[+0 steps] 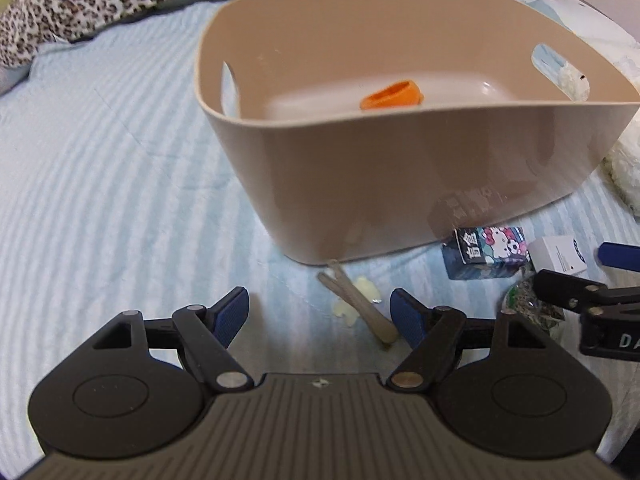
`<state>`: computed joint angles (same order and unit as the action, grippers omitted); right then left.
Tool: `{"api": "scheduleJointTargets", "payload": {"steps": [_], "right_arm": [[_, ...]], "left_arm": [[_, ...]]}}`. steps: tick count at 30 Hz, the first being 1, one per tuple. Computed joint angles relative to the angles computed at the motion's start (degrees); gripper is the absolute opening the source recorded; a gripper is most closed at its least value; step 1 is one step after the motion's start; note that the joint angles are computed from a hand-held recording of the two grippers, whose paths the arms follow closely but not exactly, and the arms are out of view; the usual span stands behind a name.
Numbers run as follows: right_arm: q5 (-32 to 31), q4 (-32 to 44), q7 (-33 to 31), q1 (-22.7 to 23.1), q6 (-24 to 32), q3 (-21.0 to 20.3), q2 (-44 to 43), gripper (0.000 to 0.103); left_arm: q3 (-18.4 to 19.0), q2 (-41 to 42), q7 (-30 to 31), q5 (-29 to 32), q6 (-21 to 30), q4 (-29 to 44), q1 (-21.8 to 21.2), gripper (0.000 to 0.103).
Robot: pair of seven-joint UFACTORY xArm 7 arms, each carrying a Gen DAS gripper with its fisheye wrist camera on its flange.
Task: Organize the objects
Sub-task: 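Grasp the tweezers with the left gripper while the right grasps the white medicine box, then lift tweezers and medicine box into the basket and open both grippers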
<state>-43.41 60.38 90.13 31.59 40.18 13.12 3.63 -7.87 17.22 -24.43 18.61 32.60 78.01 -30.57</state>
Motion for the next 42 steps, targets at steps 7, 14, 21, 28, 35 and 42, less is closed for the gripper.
{"api": "scheduleJointTargets", "payload": {"steps": [7, 14, 21, 28, 35, 42], "right_arm": [[-0.6, -0.6, 1.5, -0.3, -1.6, -0.5, 0.4, 0.091], [0.8, 0.1, 1.1, -0.7, -3.7, -0.8, 1.0, 0.071], [1.3, -0.4, 0.6, -0.3, -3.5, -0.7, 0.1, 0.056], [0.4, -1.7, 3.8, -0.3, -1.5, 0.7, -2.0, 0.056], [-1.0, -2.1, 5.5, 0.1, 1.8, 2.4, -5.1, 0.056], [-3.9, -1.6, 5.3, -0.1, 7.4, 5.9, -9.6, 0.056]], "left_arm": [[-0.7, 0.0, 1.2, -3.4, -1.0, -1.2, 1.2, 0.074], [-1.9, -1.6, 6.0, -6.5, -2.1, -3.1, 2.4, 0.029], [-2.3, -3.8, 9.6, -8.9, -2.8, -5.7, 3.3, 0.025], [-2.7, -6.2, 11.9, -11.1, -2.8, -7.7, 4.2, 0.022], [-3.1, -10.1, 12.5, -10.8, -4.6, -10.7, 4.6, 0.022], [-3.7, -14.1, 13.5, -11.6, -7.5, -12.3, 5.1, 0.022]]}}
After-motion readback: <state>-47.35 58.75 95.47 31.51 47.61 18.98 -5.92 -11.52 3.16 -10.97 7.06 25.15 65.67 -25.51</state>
